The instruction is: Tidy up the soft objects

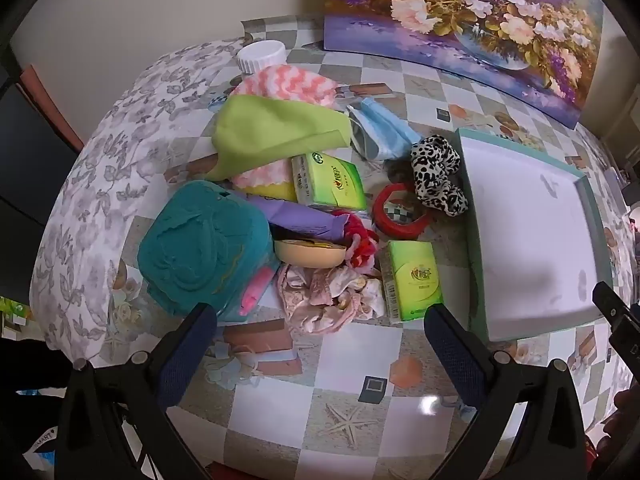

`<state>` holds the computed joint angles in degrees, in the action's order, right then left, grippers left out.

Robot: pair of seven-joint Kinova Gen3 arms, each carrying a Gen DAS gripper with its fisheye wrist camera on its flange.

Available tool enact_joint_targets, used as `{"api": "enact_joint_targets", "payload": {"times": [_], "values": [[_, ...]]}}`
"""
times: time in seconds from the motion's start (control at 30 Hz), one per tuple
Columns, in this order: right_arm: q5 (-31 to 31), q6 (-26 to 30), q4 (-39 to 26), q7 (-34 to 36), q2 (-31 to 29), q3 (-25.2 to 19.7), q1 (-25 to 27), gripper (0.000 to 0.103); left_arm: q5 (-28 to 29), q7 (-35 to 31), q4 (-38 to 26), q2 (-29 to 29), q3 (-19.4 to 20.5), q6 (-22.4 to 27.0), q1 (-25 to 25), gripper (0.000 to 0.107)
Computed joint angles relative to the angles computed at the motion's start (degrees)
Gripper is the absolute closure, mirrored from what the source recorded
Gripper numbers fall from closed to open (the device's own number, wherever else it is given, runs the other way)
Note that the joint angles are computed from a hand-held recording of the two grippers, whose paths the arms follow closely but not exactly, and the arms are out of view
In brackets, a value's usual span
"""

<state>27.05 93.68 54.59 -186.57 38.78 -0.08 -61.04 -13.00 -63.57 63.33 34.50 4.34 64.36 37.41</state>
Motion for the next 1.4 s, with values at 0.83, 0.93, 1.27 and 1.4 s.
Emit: {"api": "enact_joint_targets", "payload": {"times": [0.83, 0.93, 1.27, 1.4], "values": [[0.93, 1.57, -4.02, 5.22, 2.19, 0.64, -1.16, 0.0, -0.1, -1.32, 0.45, -0.6, 0.31, -1.62, 0.63, 0.005], [0.98, 1.7, -4.52, 5.71, 2.46, 0.87, -1.37, 0.0, -0.1, -1.42, 0.38, -0.58, 0.31, -1.6, 0.63, 0.005], [1.43, 2.11, -5.93, 6.7, 3.01, 1.42, -2.0, 0.0, -0.12, -1.23, 0.46, -0.58, 0.24, -1.65, 0.72, 0.005], [1.45, 2.22, -6.32, 6.97, 3.17, 1.57, -2.08, 0.0, -0.14, -1.24, 0.51, -0.61, 0.25, -1.7, 0.7, 0.005]]}}
